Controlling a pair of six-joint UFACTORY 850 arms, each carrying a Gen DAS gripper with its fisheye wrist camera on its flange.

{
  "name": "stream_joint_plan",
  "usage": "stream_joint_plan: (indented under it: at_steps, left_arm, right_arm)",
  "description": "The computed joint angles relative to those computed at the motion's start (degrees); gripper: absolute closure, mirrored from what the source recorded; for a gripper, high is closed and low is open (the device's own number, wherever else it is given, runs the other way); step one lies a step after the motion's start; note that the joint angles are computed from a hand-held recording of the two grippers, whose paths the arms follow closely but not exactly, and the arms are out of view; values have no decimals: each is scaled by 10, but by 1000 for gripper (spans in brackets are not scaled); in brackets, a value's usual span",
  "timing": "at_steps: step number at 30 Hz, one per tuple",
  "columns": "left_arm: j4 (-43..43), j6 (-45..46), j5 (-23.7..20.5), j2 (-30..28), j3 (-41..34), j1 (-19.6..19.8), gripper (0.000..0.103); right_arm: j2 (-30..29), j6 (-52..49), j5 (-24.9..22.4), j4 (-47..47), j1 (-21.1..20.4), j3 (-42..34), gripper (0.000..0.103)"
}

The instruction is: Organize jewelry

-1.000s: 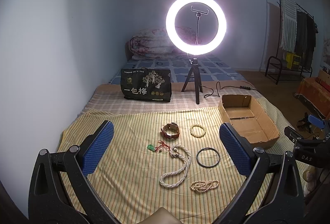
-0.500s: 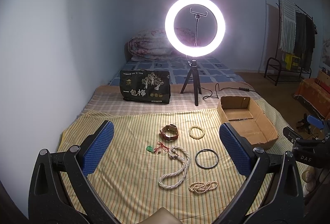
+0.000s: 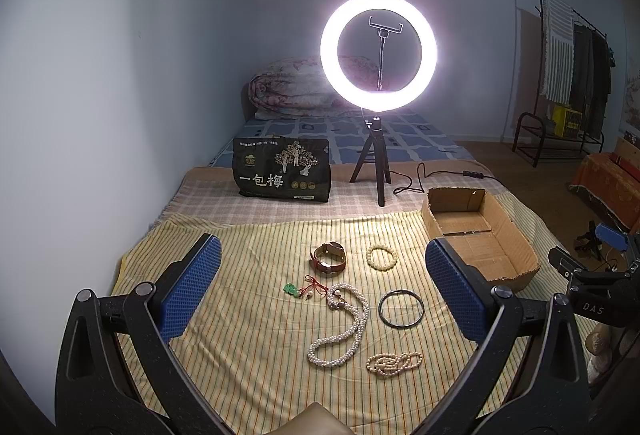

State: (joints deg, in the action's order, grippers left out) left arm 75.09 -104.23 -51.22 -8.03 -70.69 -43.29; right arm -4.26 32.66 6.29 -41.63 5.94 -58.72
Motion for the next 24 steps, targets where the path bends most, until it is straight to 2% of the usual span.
stream_joint_plan:
  at_steps: [24]
  left_arm:
    - [5,-6,0,2,5,-2,0]
  right_arm:
    - [1,-3,0,3,0,1,1]
